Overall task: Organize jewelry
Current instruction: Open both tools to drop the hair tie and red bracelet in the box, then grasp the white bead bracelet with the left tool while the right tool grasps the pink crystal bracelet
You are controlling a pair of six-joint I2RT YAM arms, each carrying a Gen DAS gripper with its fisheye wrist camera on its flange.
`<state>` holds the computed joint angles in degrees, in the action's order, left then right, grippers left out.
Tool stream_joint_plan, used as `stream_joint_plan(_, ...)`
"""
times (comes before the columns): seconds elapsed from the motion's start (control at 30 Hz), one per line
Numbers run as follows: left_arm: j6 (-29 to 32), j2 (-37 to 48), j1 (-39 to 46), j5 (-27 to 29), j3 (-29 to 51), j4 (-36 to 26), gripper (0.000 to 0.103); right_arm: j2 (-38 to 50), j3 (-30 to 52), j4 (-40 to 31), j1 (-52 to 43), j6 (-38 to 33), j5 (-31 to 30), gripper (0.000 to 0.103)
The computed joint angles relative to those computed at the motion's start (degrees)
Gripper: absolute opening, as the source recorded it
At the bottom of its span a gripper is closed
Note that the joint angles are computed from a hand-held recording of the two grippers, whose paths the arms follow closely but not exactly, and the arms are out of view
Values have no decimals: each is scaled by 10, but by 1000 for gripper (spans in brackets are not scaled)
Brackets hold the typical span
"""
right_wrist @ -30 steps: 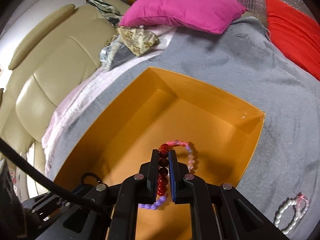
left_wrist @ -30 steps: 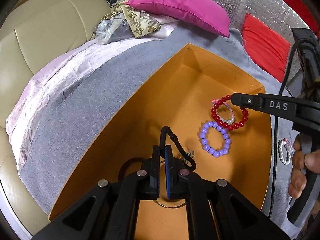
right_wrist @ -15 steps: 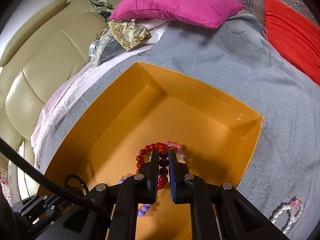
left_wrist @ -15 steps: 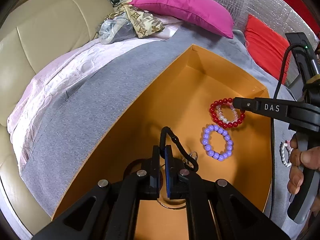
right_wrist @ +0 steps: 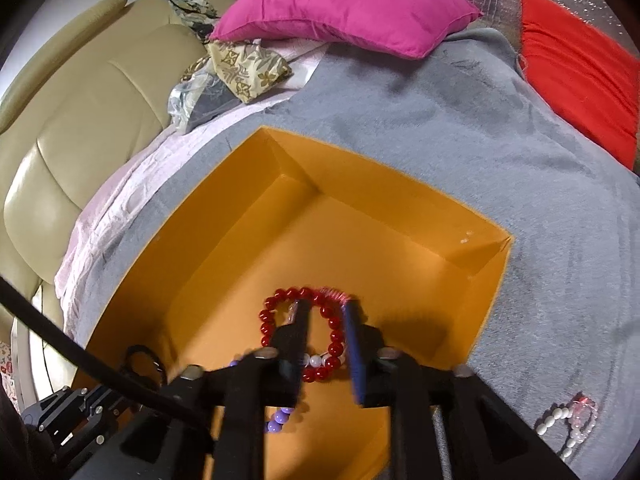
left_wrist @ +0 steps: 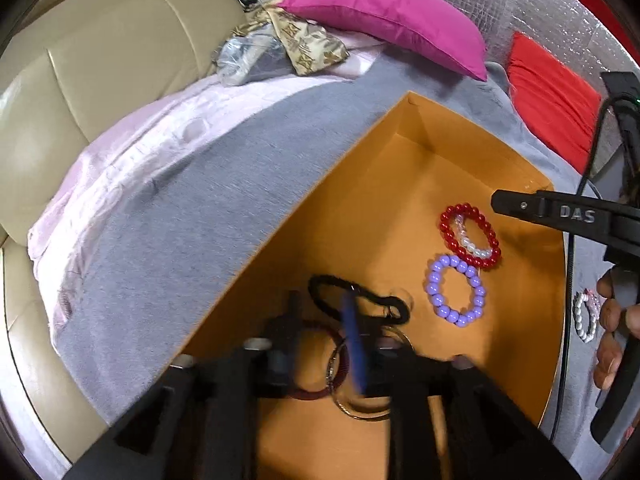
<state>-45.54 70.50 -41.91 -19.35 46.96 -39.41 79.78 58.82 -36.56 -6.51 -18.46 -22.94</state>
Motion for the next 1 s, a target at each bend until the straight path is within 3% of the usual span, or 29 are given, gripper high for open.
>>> stream_joint_plan(0.03, -5, -7, -1, -4, -1, -2, 49, -4, 0, -1, -4, 1, -3, 49)
stream_joint_plan(0.07, -12, -12, -5, -12, 0, -6, 50, -8, 1, -2, -9, 1, -9, 56)
stream_joint_plan(0.13, -17, -18, -10, -21, 4, -17, 56, -19, 3, -9, -26, 1, -24, 59)
stream_joint_plan(0.37, -56, -57, -49, -59, 17, -69, 61, -68, 2, -51, -141, -39, -109, 73)
stream_joint_plan(0.5, -97, -62, -100, -98, 39, -102, 68, -81, -7, -99, -257, -126, -172, 73)
stream_joint_plan(0.7, -146, -13, -198, -142, 96, -130, 69, 1, 25, -199, -464, -308, -245, 74)
stream_joint_plan(0.87, -153, 83, -274, -148, 167, -117, 69, 121, 73, -252, -611, -438, -254, 74)
stream_joint_plan(1.0, -125, 179, -311, -128, 241, -92, 69, 210, 120, -272, -689, -493, -245, 74)
